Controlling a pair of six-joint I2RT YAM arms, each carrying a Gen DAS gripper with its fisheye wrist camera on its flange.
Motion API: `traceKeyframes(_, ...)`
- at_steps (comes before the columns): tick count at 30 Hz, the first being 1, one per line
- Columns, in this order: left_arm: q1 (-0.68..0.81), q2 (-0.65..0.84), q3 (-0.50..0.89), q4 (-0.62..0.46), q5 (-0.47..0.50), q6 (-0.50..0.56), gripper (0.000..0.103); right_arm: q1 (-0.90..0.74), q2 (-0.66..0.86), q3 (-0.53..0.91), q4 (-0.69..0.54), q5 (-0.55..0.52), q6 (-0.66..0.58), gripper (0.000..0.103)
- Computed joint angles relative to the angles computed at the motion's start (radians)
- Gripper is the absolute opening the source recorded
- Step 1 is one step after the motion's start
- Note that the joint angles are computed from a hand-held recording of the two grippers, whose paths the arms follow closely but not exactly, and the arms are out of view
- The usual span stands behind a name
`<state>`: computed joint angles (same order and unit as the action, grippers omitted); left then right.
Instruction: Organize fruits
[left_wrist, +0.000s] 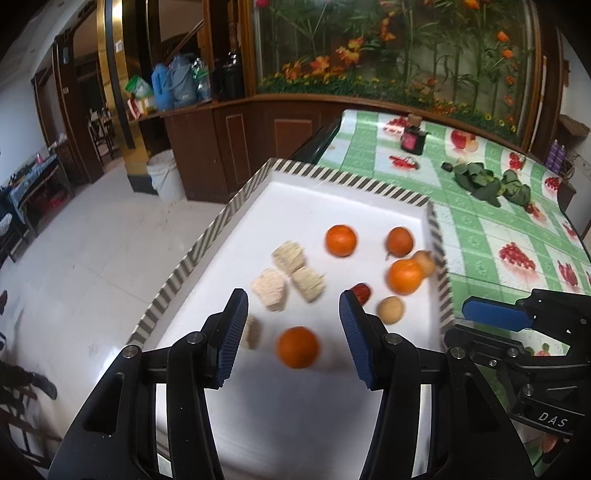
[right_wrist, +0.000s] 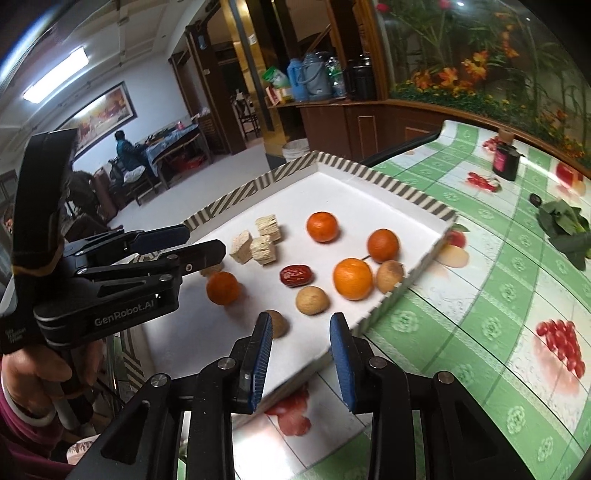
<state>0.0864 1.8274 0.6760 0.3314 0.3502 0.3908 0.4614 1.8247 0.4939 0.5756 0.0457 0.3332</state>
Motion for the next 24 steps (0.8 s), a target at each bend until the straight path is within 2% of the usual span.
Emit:
traceKeyframes(5,-0.040,-0.055,-0.105,0.122,-0.032,-0.017,0.052,-0.027,-0.047,-0.070,0.051,-0.005,0.019,0.031)
traceKeyframes(9,-0.064,-0.073,-0.129,0.112,-0.038,-0.026,0.052,-0.037,-0.077,-0.106,0.062,0.010,0.034,0.031)
traceKeyframes(14,-0.098,-0.106,-0.192,0.171,-0.088,-0.024,0.052,-0.042,-0.090,-0.141,0.096,0.018,0.040,0.031)
traceKeyframes(24,-0.112,-0.134,-0.248,0.228,-0.096,-0.026,0.052,-0.068,-0.102,-0.179,0.120,0.015,0.043,0.031)
